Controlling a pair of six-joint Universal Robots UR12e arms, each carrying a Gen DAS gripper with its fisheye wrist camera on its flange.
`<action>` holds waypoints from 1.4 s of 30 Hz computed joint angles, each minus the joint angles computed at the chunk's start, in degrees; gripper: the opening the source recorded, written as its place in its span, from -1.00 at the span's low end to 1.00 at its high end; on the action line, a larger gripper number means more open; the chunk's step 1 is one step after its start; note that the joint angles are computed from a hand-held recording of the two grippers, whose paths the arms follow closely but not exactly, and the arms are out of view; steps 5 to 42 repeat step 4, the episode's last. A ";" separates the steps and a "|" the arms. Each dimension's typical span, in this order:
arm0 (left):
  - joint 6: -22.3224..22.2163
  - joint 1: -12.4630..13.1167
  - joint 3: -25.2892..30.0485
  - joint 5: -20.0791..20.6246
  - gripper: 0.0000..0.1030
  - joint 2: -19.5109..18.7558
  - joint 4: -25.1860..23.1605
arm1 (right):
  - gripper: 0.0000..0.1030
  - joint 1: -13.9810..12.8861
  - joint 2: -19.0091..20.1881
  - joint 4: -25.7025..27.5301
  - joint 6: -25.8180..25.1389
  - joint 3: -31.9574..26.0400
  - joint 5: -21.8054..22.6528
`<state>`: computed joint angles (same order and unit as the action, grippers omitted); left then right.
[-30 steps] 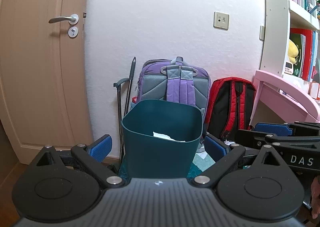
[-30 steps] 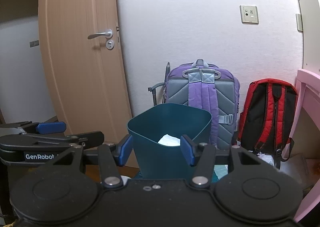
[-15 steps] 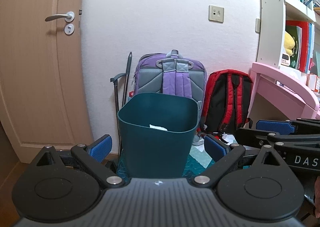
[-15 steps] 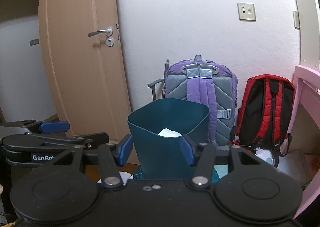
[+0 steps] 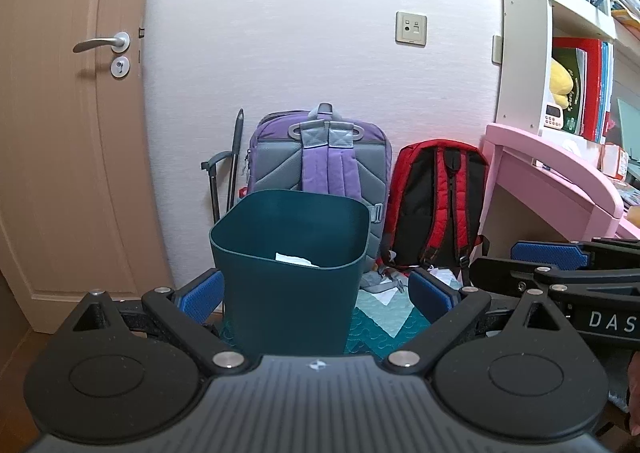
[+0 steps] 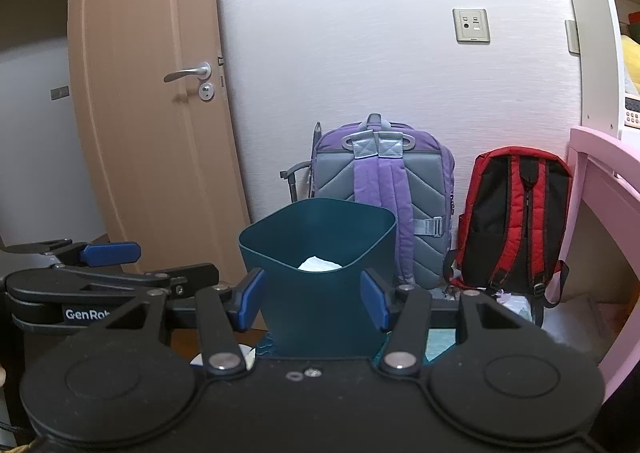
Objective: Collect trash
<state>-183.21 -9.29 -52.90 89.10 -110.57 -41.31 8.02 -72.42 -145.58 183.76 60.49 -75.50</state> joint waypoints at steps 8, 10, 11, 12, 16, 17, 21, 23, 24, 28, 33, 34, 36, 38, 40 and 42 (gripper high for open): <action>-0.35 -0.07 0.01 -0.32 0.93 -0.06 -0.29 | 0.03 -0.08 -0.17 -0.04 0.03 0.26 0.08; -0.35 -0.07 0.01 -0.32 0.93 -0.06 -0.29 | 0.03 -0.08 -0.17 -0.04 0.03 0.26 0.08; -0.35 -0.07 0.01 -0.32 0.93 -0.06 -0.29 | 0.03 -0.08 -0.17 -0.04 0.03 0.26 0.08; -0.35 -0.07 0.01 -0.32 0.93 -0.06 -0.29 | 0.03 -0.08 -0.17 -0.04 0.03 0.26 0.08; -0.35 -0.07 0.01 -0.32 0.93 -0.06 -0.29 | 0.03 -0.08 -0.17 -0.04 0.03 0.26 0.08; -0.35 -0.07 0.01 -0.32 0.93 -0.06 -0.29 | 0.03 -0.08 -0.17 -0.04 0.03 0.26 0.08; -0.35 -0.07 0.01 -0.32 0.93 -0.06 -0.29 | 0.03 -0.08 -0.17 -0.04 0.03 0.26 0.08; -0.35 -0.07 0.01 -0.32 0.93 -0.06 -0.29 | 0.03 -0.08 -0.17 -0.04 0.03 0.26 0.08; -0.35 -0.07 0.01 -0.32 0.93 -0.06 -0.29 | 0.03 -0.08 -0.17 -0.04 0.03 0.26 0.08; -0.35 -0.07 0.01 -0.32 0.93 -0.06 -0.29 | 0.03 -0.08 -0.17 -0.04 0.03 0.26 0.08; -0.35 -0.07 0.01 -0.32 0.93 -0.06 -0.29 | 0.03 -0.08 -0.17 -0.04 0.03 0.26 0.08; -0.35 -0.07 0.01 -0.32 0.93 -0.06 -0.29 | 0.03 -0.08 -0.17 -0.04 0.03 0.26 0.08; -0.35 -0.07 0.01 -0.32 0.93 -0.06 -0.29 | 0.03 -0.08 -0.17 -0.04 0.03 0.26 0.08; -0.35 -0.07 0.01 -0.32 0.93 -0.06 -0.29 | 0.03 -0.08 -0.17 -0.04 0.03 0.26 0.08; -0.35 -0.07 0.01 -0.32 0.93 -0.06 -0.29 | 0.03 -0.08 -0.17 -0.04 0.03 0.26 0.08; -0.35 -0.07 0.01 -0.32 0.93 -0.06 -0.29 | 0.03 -0.08 -0.17 -0.04 0.03 0.26 0.08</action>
